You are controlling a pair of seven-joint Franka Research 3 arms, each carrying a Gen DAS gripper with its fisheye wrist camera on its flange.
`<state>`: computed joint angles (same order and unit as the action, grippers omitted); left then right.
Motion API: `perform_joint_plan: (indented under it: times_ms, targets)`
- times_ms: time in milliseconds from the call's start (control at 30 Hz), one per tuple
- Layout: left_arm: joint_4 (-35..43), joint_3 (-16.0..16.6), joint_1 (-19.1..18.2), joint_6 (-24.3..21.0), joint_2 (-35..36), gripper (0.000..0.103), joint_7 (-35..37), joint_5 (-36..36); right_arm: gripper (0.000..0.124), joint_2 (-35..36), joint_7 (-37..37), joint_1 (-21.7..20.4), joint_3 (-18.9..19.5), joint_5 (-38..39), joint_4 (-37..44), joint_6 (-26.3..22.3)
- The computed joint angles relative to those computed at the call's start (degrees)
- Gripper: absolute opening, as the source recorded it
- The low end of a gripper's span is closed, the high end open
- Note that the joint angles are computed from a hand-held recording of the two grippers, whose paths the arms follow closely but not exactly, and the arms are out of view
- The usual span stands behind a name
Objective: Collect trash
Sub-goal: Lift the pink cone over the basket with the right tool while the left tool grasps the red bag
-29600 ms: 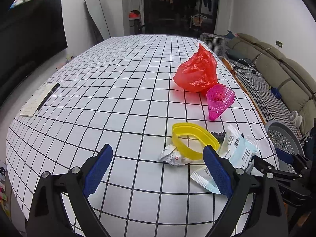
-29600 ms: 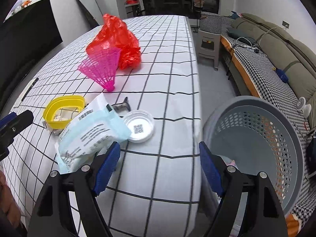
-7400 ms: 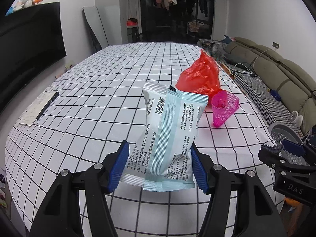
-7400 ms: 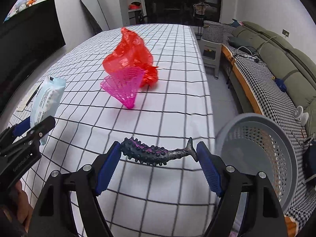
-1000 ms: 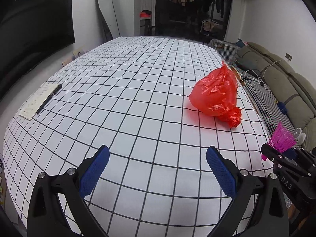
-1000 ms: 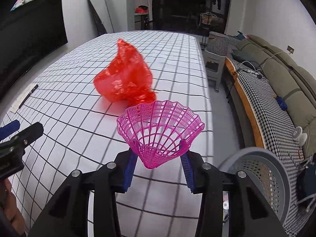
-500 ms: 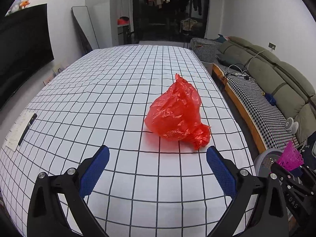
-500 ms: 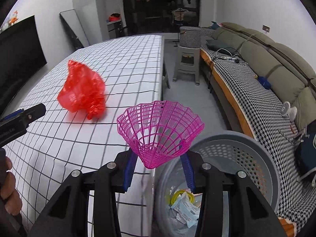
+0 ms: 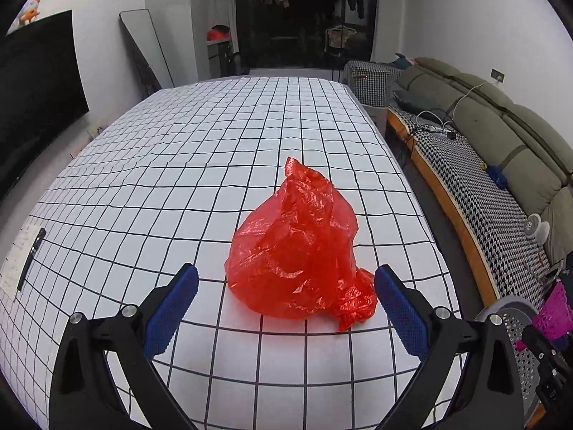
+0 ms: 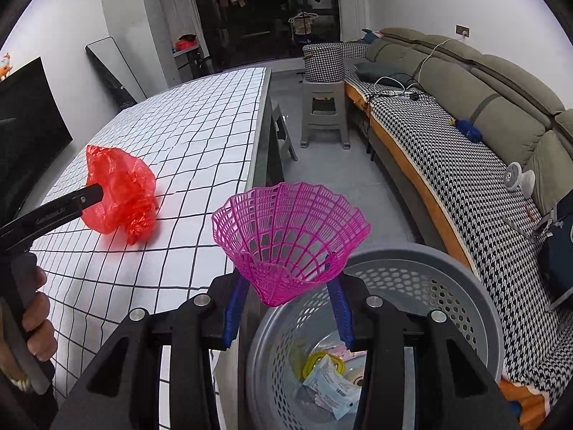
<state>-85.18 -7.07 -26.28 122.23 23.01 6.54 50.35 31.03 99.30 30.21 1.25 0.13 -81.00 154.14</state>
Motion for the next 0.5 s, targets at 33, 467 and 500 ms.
perform_joint_plan:
  times_ms: [33, 467, 500]
  targets:
    - [0.9, 0.1, 0.2, 0.1, 0.8, 0.097, 0.2, -0.3, 0.041, 0.4, -0.1, -0.1, 0.1, 0.1, 0.5, -0.3]
    - [5.4, 2.0, 1.6, 2.1, 6.7, 0.051, 3.1, -6.0, 0.041, 1.8, -0.9, -0.7, 0.1, 1.3, 2.0, -1.5]
    - [5.5, 2.0, 1.5, 2.4, 6.7, 0.047, 3.3, -6.1, 0.041, 1.8, -1.0, -0.8, 0.1, 1.4, 2.1, -1.6]
